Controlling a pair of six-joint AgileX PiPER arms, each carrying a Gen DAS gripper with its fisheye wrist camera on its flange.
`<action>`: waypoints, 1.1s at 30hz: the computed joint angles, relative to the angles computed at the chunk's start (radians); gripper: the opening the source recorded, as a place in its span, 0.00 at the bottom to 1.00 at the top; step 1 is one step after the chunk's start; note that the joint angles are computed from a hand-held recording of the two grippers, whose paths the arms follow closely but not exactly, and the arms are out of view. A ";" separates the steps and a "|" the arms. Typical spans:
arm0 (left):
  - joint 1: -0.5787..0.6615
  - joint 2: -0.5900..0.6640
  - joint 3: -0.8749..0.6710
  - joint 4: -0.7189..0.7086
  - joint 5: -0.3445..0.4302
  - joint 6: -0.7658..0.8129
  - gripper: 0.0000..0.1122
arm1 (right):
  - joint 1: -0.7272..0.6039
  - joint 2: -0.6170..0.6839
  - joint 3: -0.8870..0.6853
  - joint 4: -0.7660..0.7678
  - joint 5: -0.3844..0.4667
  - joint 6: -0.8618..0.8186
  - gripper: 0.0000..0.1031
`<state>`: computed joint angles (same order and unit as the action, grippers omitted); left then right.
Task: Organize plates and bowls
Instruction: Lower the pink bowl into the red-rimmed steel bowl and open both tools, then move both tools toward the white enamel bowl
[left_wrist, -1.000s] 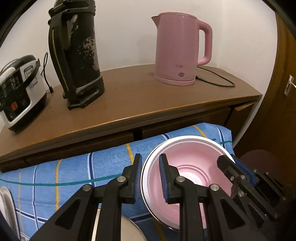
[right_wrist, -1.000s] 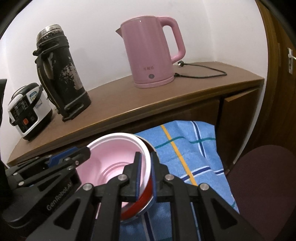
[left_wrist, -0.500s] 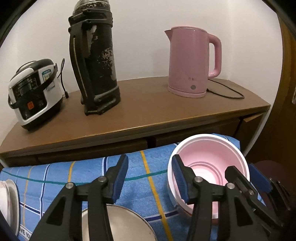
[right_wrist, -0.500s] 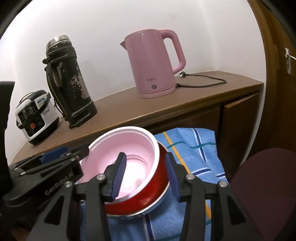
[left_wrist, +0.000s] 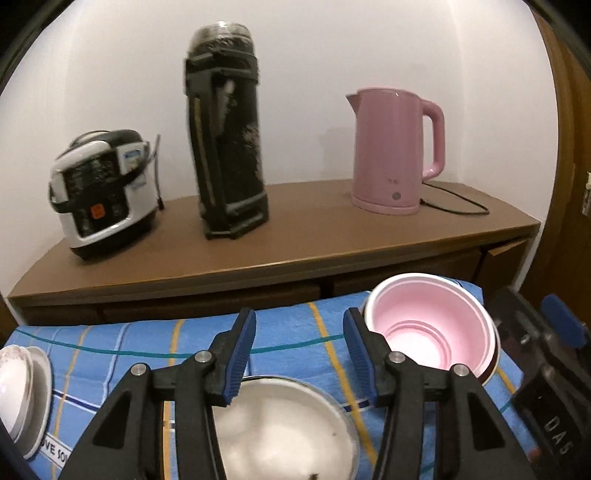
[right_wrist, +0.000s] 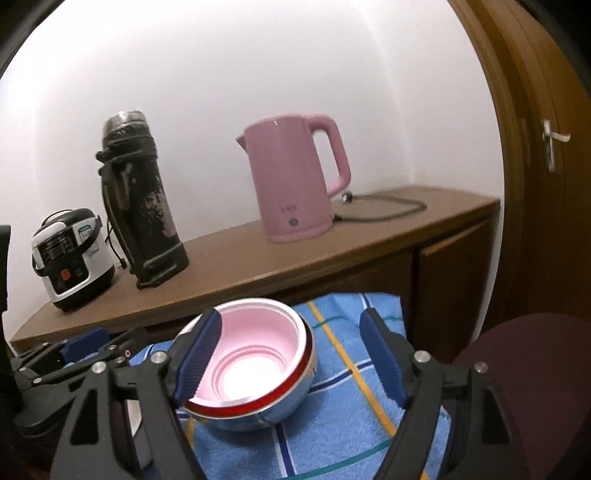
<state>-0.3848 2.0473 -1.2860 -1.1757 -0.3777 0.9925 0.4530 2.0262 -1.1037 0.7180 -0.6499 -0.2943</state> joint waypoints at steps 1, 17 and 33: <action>0.006 -0.010 0.026 0.062 -0.012 -0.072 0.47 | 0.011 -0.001 0.009 0.008 -0.027 -0.007 0.77; -0.005 -0.076 0.270 0.345 -0.298 -0.402 0.47 | 0.158 -0.024 0.111 0.082 -0.297 -0.073 0.84; -0.043 -0.125 0.421 0.429 -0.515 -0.552 0.62 | 0.241 -0.025 0.179 0.120 -0.506 -0.099 1.00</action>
<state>-0.4282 1.9221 -0.8647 -0.7463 -0.8923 0.4405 0.6941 2.0014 -0.9242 0.8380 -1.1555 -0.3932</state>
